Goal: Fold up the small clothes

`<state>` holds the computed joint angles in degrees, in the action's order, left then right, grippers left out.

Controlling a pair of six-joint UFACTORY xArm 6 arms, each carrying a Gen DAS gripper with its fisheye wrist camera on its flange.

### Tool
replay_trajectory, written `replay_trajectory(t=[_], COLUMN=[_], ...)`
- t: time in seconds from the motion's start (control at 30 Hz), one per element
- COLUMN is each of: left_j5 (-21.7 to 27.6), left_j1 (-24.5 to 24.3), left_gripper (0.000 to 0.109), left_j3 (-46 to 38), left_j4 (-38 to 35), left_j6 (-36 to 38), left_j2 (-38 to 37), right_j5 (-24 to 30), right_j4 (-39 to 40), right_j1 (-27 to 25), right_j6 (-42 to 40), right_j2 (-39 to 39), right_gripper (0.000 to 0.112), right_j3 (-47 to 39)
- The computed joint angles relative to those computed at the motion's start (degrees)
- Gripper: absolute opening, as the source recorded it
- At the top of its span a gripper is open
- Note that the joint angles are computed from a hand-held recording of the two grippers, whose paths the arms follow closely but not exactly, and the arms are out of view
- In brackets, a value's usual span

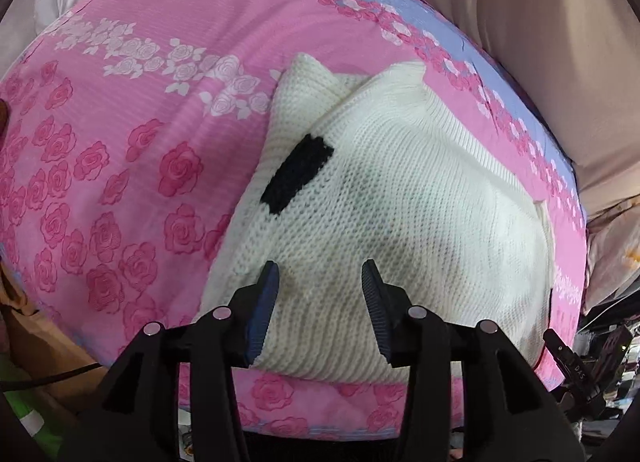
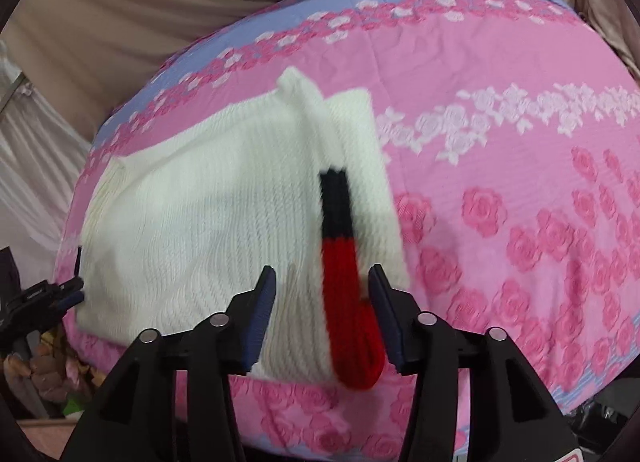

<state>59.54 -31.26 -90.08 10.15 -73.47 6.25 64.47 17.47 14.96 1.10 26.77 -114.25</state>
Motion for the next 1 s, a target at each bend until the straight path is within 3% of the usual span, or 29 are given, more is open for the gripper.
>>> replay_trajectory(t=[0.1,0.17,0.27,0.33,0.37,0.43,0.47,0.53,0.63,0.8,0.87,0.93,1.0], left_j5=[-2.2,-2.2,4.9,4.7,1.7,0.2,-0.7,-3.1,0.2,7.2,7.0,9.1,11.0], left_j1=[-0.5,-2.1,-3.9,-3.0,-2.2,-1.5,-1.0,-0.7,-0.5,0.0,-0.3,-1.6,-2.6], left_gripper=[0.042,0.045,0.075,0.071,0.058,0.027,0.008,0.007,0.006,0.007,0.008,0.009,0.012], left_j3=[1.7,1.0,-3.2,-2.0,0.8,3.2,4.1,7.2,7.8,10.1,10.5,5.5,-0.9], left_j4=[0.9,6.8,12.2,8.7,6.2,2.0,-0.4,-2.5,-4.3,-7.2,-6.5,-2.0,2.3], left_j6=[-4.8,-8.3,-8.1,-6.9,-6.7,-4.6,-3.2,-3.2,-0.9,0.5,-0.1,-1.0,-0.6], left_j2=[-1.3,-2.2,-0.5,-0.2,-1.1,-1.8,-2.0,-4.7,-7.6,-9.9,-9.2,-7.5,-4.9], right_j5=[0.7,-0.1,0.7,0.9,1.0,0.9,1.8,2.4,6.0,10.4,7.7,7.1,2.9], right_j4=[1.1,2.1,3.5,3.7,4.1,6.9,7.9,8.1,7.5,3.5,3.3,1.2,-0.5], right_j1=[0.4,0.6,0.8,0.8,0.7,0.0,-0.5,-1.3,-3.0,-4.0,-3.9,-3.5,-2.8], right_j6=[0.8,0.1,-1.6,-1.4,-1.4,-2.2,-2.2,-2.6,-3.5,-5.3,-4.6,-0.3,1.2], right_j2=[-0.9,-2.1,-2.2,-1.8,-1.5,-1.8,-1.7,-2.6,-3.6,-4.7,-4.9,-4.7,-5.5], right_gripper=[0.051,0.051,0.051,0.051,0.047,0.013,0.009,0.008,0.008,0.01,0.01,0.022,0.03], right_j3=[2.5,3.9,3.9,3.9,3.6,4.2,3.6,3.1,1.5,5.8,7.9,5.9,4.6])
